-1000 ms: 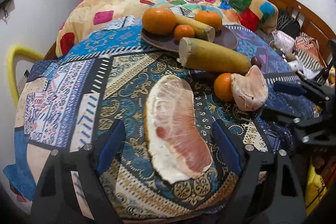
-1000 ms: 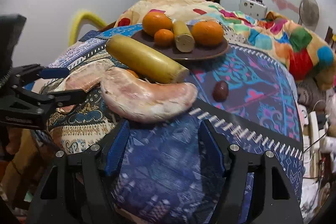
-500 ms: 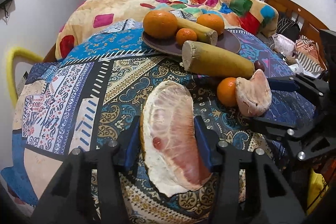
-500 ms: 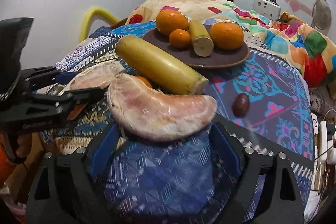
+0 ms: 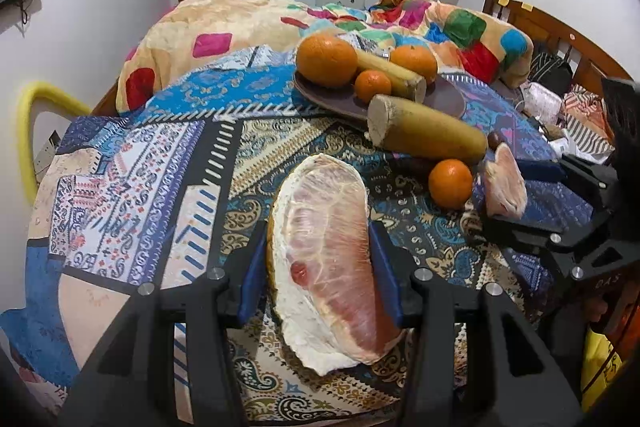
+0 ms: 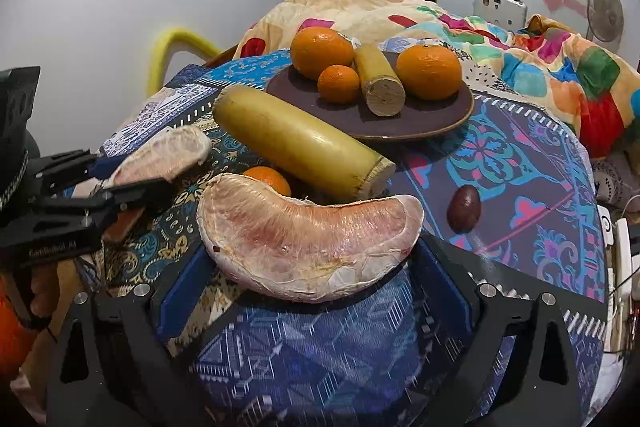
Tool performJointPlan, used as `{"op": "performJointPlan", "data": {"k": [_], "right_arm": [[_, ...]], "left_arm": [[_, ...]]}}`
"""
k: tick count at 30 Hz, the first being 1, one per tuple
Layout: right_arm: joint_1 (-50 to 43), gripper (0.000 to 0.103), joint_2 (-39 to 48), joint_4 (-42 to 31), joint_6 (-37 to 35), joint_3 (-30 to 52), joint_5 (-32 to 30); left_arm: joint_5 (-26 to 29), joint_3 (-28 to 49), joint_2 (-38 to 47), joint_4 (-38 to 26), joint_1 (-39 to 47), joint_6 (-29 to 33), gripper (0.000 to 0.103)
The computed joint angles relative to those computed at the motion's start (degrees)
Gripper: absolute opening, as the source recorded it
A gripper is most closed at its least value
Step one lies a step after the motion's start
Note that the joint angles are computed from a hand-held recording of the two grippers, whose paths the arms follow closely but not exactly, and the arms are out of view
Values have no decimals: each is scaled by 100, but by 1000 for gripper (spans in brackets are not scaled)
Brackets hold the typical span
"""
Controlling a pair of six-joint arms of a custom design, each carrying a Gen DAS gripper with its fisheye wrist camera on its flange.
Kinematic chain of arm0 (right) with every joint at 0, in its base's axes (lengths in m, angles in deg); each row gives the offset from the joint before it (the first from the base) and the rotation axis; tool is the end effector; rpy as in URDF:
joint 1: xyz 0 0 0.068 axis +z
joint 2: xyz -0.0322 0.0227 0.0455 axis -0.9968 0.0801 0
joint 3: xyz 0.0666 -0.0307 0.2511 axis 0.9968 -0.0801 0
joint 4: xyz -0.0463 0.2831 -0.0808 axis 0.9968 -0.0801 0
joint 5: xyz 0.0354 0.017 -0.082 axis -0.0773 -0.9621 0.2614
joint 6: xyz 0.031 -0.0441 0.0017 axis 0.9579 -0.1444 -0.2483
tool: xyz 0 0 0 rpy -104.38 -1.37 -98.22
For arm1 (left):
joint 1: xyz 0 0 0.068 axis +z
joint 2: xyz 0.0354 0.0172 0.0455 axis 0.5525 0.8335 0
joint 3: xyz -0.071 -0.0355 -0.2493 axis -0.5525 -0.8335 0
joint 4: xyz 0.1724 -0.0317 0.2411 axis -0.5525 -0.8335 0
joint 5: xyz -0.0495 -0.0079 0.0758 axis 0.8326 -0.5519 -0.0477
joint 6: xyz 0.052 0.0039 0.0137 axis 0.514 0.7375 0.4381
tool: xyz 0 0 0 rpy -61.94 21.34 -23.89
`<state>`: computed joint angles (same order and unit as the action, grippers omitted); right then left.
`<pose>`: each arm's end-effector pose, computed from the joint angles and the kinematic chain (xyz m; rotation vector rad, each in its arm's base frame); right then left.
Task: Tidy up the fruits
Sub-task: 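Grasp a pomelo segment with the left tool while the right tool grasps another segment, then lift the pomelo segments in both tools and carry them toward the purple plate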
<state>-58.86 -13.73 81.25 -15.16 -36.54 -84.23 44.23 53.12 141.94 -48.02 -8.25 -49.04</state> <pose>0.2087 0.1106 0.0896 -0.6461 2.3222 0.3997 0.1657 -0.1320 0.0961 0.1296 2.3719 -0.1624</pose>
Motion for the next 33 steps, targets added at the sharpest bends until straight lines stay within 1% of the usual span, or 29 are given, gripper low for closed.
{"op": "performJointPlan", "data": {"k": [7, 11, 14, 18, 22, 25, 33], "right_arm": [[-312, 97, -773, -413, -59, -120, -101], [-449, 97, -1083, -554, -90, -62, -57], [-545, 97, -1087, -553, -115, 66, -42], [-643, 97, -915, -465, -181, 296, -22], [-691, 97, -603, -329, -257, 578, 13], [-728, 97, -322, -194, -329, 785, 28], [-830, 97, 912, -38, -542, 1639, 49]], "left_arm": [[-114, 104, -629, -346, 10, 90, 49], [-108, 352, -606, -379, 74, 218, 49], [-81, 599, -444, -328, 153, 355, 49], [3, 943, -124, -167, 298, 600, 49], [35, 1374, 404, 52, 429, 843, 49], [169, 1628, 742, 243, 571, 987, 49], [616, 2362, 1858, 616, 1023, 1266, 49]]}}
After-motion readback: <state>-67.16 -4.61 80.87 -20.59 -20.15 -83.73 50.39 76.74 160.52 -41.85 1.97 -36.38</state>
